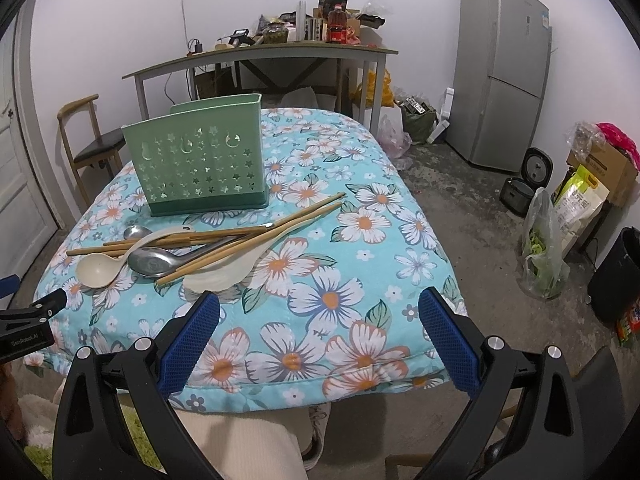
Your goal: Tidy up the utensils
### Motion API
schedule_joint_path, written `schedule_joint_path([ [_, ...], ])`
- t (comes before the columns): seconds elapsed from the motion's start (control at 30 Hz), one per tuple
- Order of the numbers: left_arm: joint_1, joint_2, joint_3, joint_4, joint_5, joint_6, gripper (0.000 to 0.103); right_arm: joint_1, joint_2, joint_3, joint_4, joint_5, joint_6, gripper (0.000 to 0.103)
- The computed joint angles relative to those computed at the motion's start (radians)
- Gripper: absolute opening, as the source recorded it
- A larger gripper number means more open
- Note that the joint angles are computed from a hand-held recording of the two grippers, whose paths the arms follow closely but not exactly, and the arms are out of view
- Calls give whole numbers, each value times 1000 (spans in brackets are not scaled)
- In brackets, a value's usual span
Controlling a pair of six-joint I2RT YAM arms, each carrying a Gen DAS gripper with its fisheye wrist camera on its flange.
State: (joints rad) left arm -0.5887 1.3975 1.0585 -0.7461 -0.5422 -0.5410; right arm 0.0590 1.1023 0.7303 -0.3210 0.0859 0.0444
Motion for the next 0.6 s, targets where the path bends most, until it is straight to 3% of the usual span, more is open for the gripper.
schedule_joint_path([
  [0.37, 78, 8, -8, 58, 72, 38, 95, 57, 125, 80, -12, 33, 10, 97],
  [0.6, 204, -18, -43, 146, 128, 104, 95, 115, 206, 145, -8, 21, 27, 97],
])
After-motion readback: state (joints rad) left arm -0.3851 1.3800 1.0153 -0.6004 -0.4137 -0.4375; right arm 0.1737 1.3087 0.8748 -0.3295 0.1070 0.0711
